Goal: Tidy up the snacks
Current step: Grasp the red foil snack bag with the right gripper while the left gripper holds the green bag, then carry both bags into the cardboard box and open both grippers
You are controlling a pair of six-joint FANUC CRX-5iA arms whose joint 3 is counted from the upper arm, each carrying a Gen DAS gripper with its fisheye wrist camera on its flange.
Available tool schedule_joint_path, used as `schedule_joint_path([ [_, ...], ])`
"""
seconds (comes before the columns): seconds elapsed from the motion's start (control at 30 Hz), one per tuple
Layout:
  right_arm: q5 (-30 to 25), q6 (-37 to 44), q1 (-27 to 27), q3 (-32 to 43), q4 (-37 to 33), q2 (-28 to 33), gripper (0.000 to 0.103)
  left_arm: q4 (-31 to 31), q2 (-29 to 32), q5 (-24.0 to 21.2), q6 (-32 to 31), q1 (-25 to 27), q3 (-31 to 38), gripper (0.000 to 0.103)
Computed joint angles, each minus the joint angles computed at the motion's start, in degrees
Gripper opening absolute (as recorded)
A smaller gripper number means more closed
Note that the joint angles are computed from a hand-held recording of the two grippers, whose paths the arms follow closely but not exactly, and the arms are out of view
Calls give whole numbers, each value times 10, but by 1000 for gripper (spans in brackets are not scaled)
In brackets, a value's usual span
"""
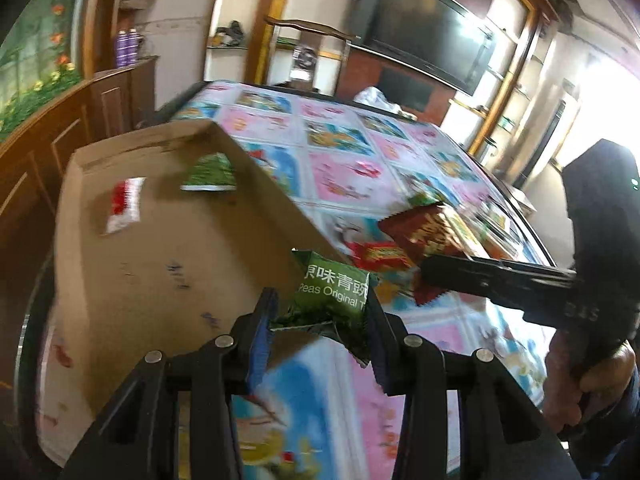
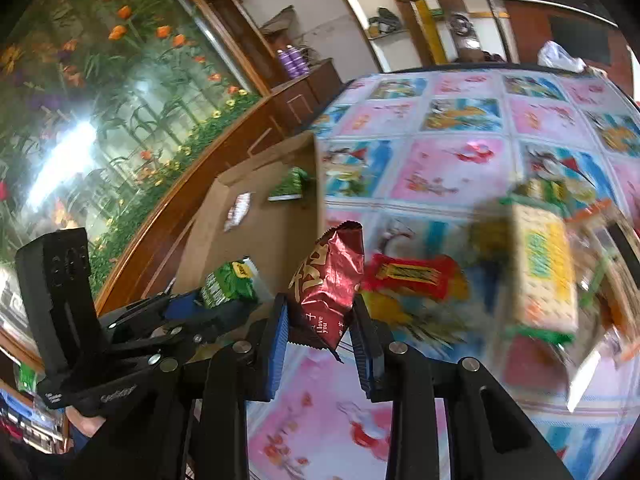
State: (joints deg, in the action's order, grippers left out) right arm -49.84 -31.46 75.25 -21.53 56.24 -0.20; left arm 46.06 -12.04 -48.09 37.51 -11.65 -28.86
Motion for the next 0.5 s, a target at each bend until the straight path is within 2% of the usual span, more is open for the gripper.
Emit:
schedule_joint_path([
  [0.23,55,72,-43,58,-30,52,32,-13,27,28,37,29,23,41],
  [0.5,72,153,-82,127,-86,106,32,-66,71,34,98,43,72,41],
])
